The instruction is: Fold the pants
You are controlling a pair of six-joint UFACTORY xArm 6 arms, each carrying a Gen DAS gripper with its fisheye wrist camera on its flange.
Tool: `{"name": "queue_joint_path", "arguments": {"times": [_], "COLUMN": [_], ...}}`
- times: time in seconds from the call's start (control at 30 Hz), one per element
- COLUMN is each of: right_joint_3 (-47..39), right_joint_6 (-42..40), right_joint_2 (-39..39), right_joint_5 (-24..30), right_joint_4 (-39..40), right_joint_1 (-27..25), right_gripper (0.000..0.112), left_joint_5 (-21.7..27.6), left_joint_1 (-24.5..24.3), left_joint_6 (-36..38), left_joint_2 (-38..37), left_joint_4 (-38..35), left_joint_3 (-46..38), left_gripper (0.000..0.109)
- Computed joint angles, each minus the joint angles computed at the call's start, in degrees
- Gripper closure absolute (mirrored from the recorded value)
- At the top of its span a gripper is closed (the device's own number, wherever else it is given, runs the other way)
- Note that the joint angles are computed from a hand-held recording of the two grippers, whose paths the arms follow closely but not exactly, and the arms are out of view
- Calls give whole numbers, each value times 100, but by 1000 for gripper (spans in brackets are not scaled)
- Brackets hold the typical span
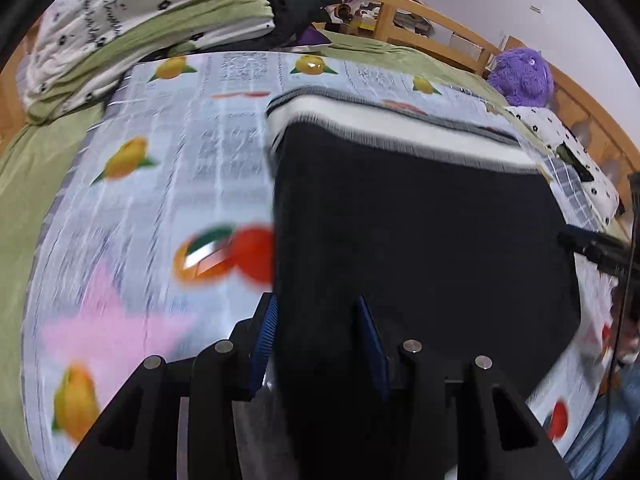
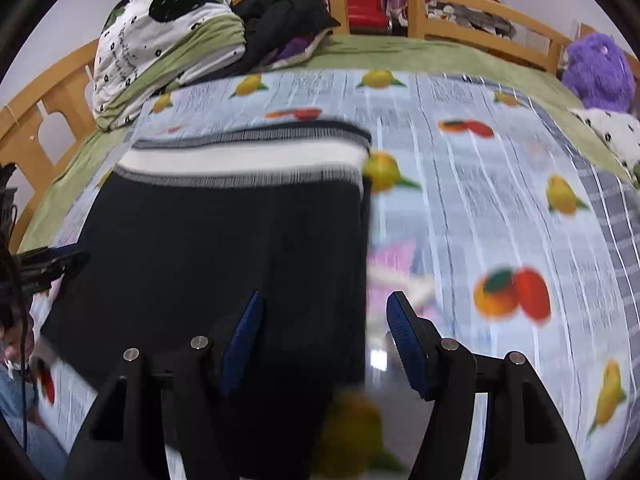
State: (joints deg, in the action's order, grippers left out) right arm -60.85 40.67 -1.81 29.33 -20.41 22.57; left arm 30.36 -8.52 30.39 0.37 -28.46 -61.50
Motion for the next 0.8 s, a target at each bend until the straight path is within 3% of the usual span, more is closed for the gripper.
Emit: {"name": "queue_joint_path", "arguments": {"times": [0.23,0.33,0.47,0.5,0.57,0.6,0.67,0.73,0.8], "right_joint_3": [771,981,989,974,917,872,844,677,598], "right_joint_6": [273,476,265,119,-5,-104,-342,-190,-356], "right_joint_2": [-807,-1041,-910,-826,-612,-497,-356,-275,-351], "right_joint_5": [550,504,211,121,-53,-105,-332,-181,-77], "right_joint_4": [114,27,263,455,739,898,1204,939,1011], "right_joint_1": [322,438,475,446,371,326,257,310,372], "right_gripper": [49,49,49,49,49,50,52,55,66], "left_joint_5": [507,123,-637,-1114,-1525,-1698,-1527,-1050,-728], "left_joint_1": [331,134,-277,-403,-447,-404,-286,-164,-44], "left_joint_6": [1271,1445,1261,919,291,111,269,609,1083], "left_joint_2": [-1391,-1815,-1872,-1859,-1702,-1600,-1472,-1430,-1657], "left_joint_4": [-795,-516,175,649,1151,1116,395,-117,-599], "left_joint_3": [1201,1743,2149,2313,2355,2305,2058,1822,1855], "left_gripper": [70,69,50,52,82,84,87,87,87]}}
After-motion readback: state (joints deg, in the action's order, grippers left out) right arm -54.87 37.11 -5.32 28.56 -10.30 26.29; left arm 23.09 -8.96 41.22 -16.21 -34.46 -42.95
